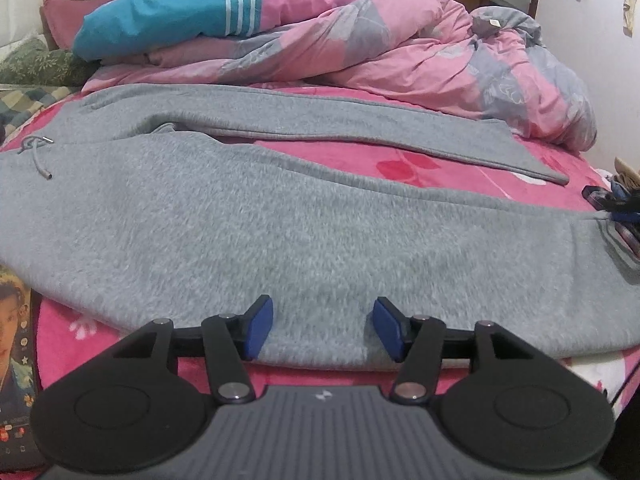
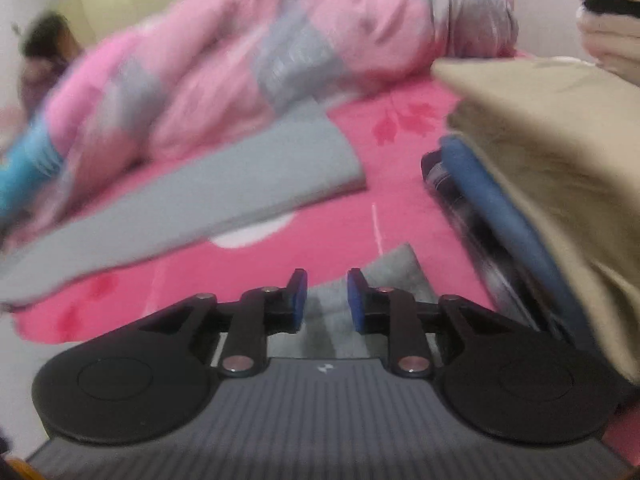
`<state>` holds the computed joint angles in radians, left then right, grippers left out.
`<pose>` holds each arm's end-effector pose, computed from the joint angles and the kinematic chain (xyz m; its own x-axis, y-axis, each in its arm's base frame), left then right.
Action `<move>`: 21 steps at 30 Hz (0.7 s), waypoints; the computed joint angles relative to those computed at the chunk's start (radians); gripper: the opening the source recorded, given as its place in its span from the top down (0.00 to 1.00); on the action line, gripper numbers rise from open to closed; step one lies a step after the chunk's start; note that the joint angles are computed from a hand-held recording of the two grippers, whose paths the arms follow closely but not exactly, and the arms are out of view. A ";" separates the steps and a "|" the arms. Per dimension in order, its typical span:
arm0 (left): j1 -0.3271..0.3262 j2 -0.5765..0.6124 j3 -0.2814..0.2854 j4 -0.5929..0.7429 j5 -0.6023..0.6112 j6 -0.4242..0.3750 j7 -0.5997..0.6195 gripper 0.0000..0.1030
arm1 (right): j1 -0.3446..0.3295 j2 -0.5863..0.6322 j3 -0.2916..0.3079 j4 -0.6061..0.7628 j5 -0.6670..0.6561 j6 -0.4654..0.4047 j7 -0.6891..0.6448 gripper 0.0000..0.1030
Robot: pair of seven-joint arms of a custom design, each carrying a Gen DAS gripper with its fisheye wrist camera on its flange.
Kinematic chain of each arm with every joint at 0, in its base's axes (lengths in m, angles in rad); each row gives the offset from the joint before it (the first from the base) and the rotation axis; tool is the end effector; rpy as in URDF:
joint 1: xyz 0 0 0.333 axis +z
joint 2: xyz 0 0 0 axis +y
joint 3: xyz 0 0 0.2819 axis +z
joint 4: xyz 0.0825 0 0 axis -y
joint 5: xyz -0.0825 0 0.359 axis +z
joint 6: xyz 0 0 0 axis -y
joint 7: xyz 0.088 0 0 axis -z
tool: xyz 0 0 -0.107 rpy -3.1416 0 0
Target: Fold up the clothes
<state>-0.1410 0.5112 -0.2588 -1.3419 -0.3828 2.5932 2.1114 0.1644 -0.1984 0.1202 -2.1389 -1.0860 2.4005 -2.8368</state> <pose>0.6747 -0.2291 0.5047 -0.6059 -0.7883 0.1072 -0.5770 0.3426 -0.7414 0.4980 0.1423 0.5190 -0.6466 -0.6979 -0.3080 -0.2500 0.5753 -0.7788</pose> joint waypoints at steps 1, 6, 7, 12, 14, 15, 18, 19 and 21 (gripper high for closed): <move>-0.002 0.000 0.002 0.002 0.004 -0.004 -0.005 0.44 | 0.010 -0.045 0.024 -0.042 -0.033 -0.023 0.054 0.60; -0.016 0.007 0.009 0.029 0.033 -0.019 -0.020 0.44 | 0.070 -0.224 0.166 -0.203 -0.035 -0.235 0.280 0.43; -0.019 0.010 0.008 0.036 0.037 -0.022 -0.020 0.44 | 0.086 -0.245 0.184 -0.231 0.003 -0.283 0.333 0.43; -0.039 0.013 0.000 0.053 0.053 -0.029 -0.022 0.44 | 0.107 -0.348 0.185 -0.391 -0.008 -0.215 0.613 0.44; -0.028 -0.009 -0.032 0.026 0.022 -0.019 0.034 0.44 | 0.099 -0.372 0.187 -0.423 -0.056 -0.166 0.676 0.50; -0.020 -0.021 -0.052 0.011 -0.002 -0.018 0.076 0.44 | 0.093 -0.383 0.186 -0.437 -0.082 -0.138 0.707 0.61; 0.016 -0.046 -0.132 -0.001 -0.117 -0.094 0.269 0.42 | 0.066 -0.393 0.164 -0.456 -0.179 -0.016 0.770 0.89; 0.021 -0.048 -0.149 0.009 -0.150 -0.145 0.322 0.40 | 0.049 -0.385 0.161 -0.447 -0.224 0.017 0.796 0.93; 0.016 -0.044 -0.168 0.034 -0.191 -0.248 0.399 0.37 | 0.013 -0.361 0.154 -0.416 -0.334 0.077 0.866 0.94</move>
<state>-0.1249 0.4668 -0.4267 -1.3081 -0.5734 2.3449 2.5101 0.1775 -0.5599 0.2747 -2.5547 -1.4202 2.4780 -1.9710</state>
